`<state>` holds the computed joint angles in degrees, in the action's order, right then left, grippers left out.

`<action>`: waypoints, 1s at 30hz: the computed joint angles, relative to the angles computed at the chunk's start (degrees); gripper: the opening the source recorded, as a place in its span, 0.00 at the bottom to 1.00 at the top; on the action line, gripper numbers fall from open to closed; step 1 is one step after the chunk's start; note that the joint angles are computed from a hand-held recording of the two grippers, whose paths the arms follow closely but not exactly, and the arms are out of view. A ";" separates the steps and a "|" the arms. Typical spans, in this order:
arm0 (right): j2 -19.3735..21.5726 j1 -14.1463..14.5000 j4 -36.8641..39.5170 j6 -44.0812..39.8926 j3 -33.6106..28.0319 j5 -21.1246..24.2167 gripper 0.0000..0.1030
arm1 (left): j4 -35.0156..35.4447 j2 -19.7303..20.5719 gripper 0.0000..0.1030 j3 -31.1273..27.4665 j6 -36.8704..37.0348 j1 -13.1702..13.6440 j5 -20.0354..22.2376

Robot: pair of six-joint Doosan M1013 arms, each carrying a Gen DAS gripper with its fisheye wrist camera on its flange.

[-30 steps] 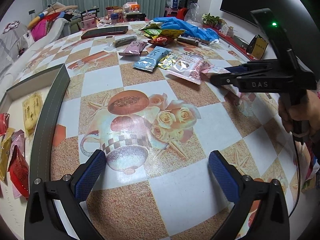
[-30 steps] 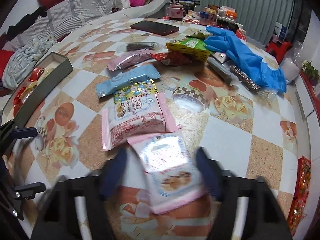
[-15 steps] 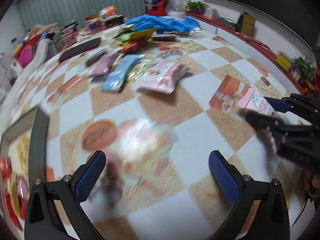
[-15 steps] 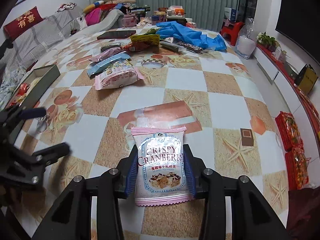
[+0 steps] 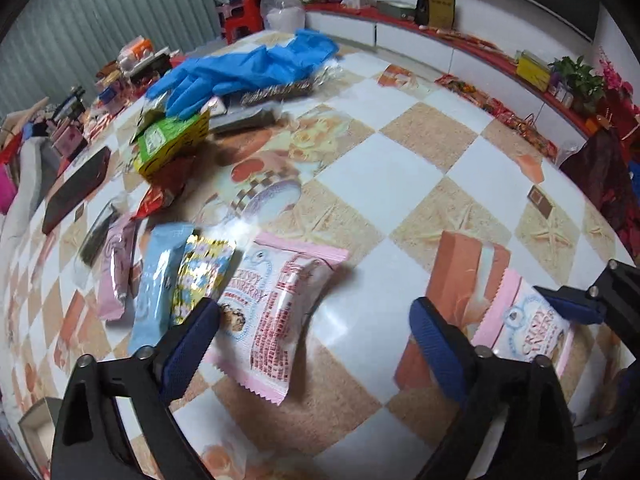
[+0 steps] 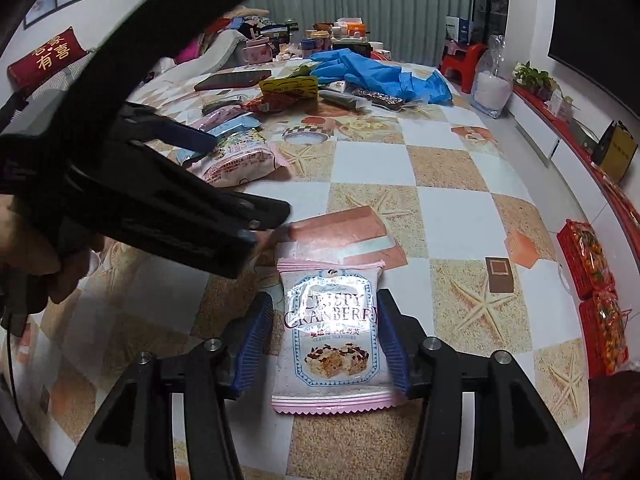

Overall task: Organize snacks
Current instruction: 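Grasp a Crispy Cranberry bag with the right tool, then grasp a second Crispy Cranberry bag with the left tool while the right tool holds its bag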

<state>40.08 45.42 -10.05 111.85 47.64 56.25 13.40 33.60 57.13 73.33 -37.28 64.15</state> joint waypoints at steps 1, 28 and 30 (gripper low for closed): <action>-0.17 -0.12 0.50 0.03 0.31 -0.40 0.53 | -0.18 -0.43 0.70 0.60 -0.05 -0.02 -1.12; -2.85 -1.25 6.35 0.36 5.05 -4.26 0.97 | -11.17 7.40 0.41 -13.24 6.81 -0.69 6.50; -2.94 -1.31 6.63 0.52 5.22 -4.65 0.97 | -10.63 6.78 0.40 -12.07 6.57 -0.72 5.28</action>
<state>37.14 44.11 -3.42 112.37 52.86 51.60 2.77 40.38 45.06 79.90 -37.99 69.42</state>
